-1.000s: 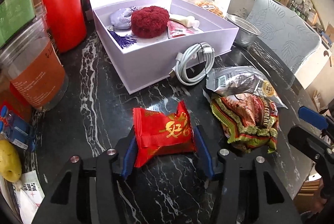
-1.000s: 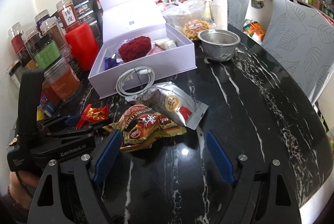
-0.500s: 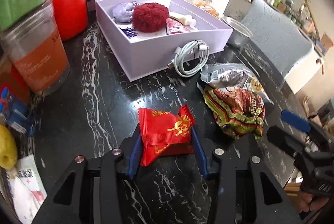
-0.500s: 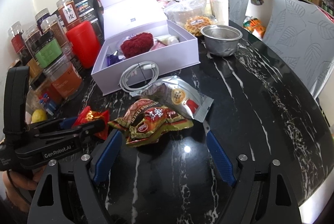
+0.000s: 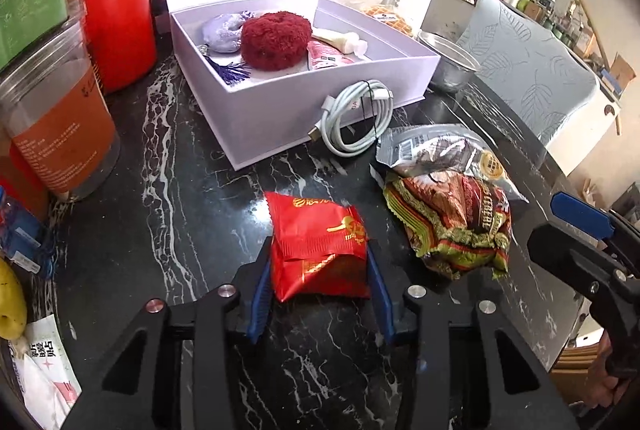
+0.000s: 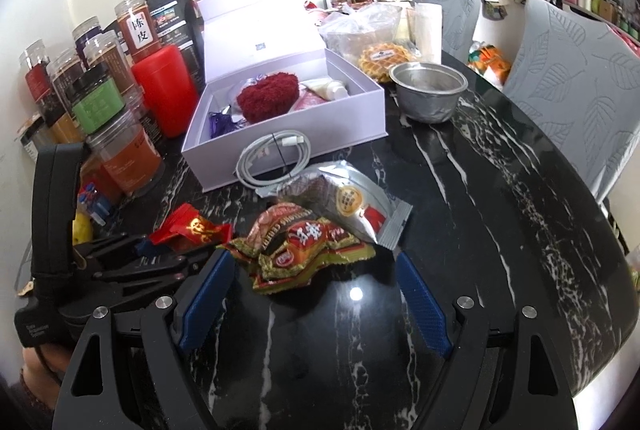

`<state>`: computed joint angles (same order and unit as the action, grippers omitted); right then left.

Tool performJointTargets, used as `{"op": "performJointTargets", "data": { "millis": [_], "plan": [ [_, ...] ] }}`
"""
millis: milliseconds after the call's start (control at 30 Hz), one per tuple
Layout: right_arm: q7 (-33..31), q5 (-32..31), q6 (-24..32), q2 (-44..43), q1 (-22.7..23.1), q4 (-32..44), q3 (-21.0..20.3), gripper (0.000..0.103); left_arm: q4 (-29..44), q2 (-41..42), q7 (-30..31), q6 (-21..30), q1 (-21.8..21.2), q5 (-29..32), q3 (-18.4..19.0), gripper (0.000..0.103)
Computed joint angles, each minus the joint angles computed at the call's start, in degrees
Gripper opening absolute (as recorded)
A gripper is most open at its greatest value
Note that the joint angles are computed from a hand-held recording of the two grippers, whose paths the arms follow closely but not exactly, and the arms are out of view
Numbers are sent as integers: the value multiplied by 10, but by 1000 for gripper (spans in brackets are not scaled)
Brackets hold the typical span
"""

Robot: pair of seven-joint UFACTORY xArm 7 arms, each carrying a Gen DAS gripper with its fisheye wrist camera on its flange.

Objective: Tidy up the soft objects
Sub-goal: 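Grasp the red candy packet with the left tool while the right tool grasps the snack bag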

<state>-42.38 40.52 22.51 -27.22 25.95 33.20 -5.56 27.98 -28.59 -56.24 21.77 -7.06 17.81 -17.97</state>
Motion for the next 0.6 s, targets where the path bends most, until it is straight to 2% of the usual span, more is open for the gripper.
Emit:
{"op": "performJointTargets", "data": {
  "millis": [200,600],
  "plan": [
    [-10,11,-2,22,7,19,2,84,-8,-23,1,13,1,-9,7,41],
    [15,24,58,43,-28,31,20,84,-24,-72,12,34,0,-24,9,41]
  ]
}}
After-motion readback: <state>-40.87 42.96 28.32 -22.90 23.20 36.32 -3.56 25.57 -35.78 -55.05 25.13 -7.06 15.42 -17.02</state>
